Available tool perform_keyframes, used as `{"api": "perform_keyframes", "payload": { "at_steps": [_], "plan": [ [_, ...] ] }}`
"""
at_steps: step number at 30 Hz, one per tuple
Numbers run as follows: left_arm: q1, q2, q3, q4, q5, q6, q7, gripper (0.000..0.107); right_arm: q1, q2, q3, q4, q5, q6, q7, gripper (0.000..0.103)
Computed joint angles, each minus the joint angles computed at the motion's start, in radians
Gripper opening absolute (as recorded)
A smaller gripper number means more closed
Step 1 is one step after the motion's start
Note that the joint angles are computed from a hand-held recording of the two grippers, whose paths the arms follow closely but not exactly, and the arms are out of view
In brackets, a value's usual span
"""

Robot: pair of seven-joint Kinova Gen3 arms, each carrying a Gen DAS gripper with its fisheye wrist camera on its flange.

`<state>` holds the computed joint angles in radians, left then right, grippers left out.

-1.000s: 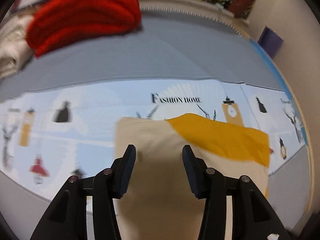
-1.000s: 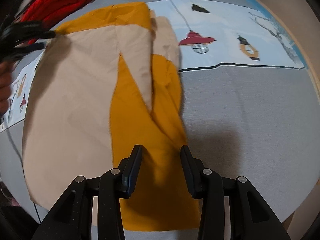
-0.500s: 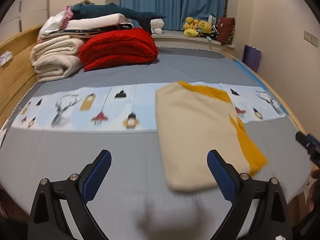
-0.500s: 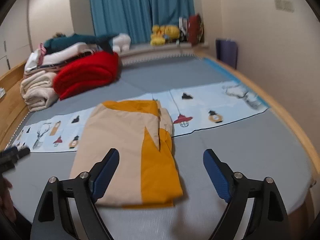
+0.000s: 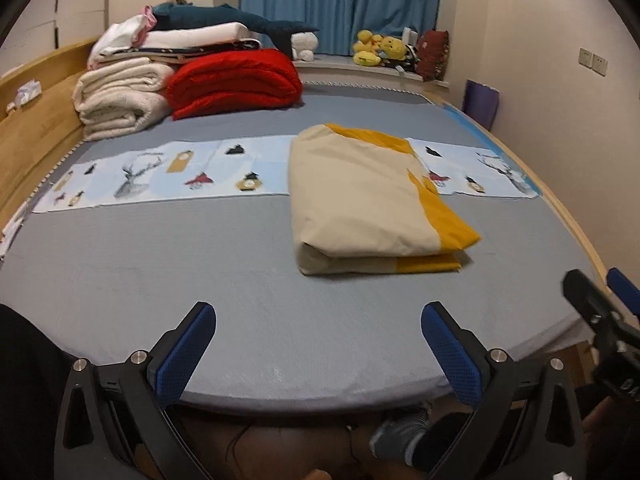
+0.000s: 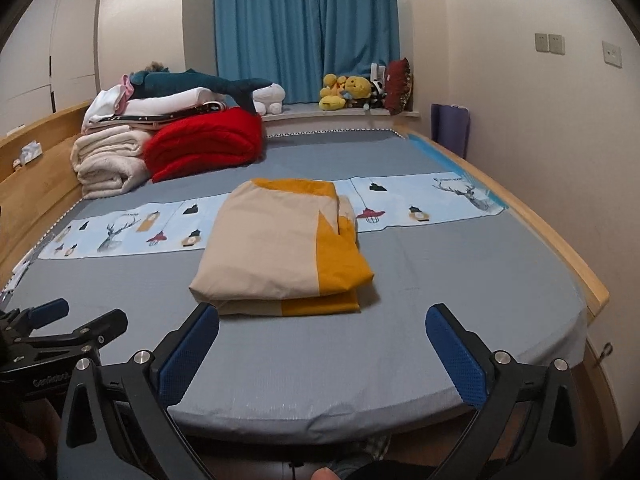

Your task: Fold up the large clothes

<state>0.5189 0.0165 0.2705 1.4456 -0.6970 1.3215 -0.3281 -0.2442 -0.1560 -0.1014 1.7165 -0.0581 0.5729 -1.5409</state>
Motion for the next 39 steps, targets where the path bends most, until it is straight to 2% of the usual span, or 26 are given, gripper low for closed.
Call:
{"api": "perform_keyframes", "payload": {
  "at_steps": [11,39],
  "plan": [
    [0.008,-0.003,0.005,0.008,-0.022,0.001,0.028,0.102,-0.003,0.048,-0.020,-0.035,0.052,0.035,-0.046,0.103],
    [0.005,-0.003,0.004,0.020,0.002,-0.016,0.026,0.102,-0.028,0.060,-0.020,-0.033,0.044,0.019,-0.003,0.103]
  ]
}}
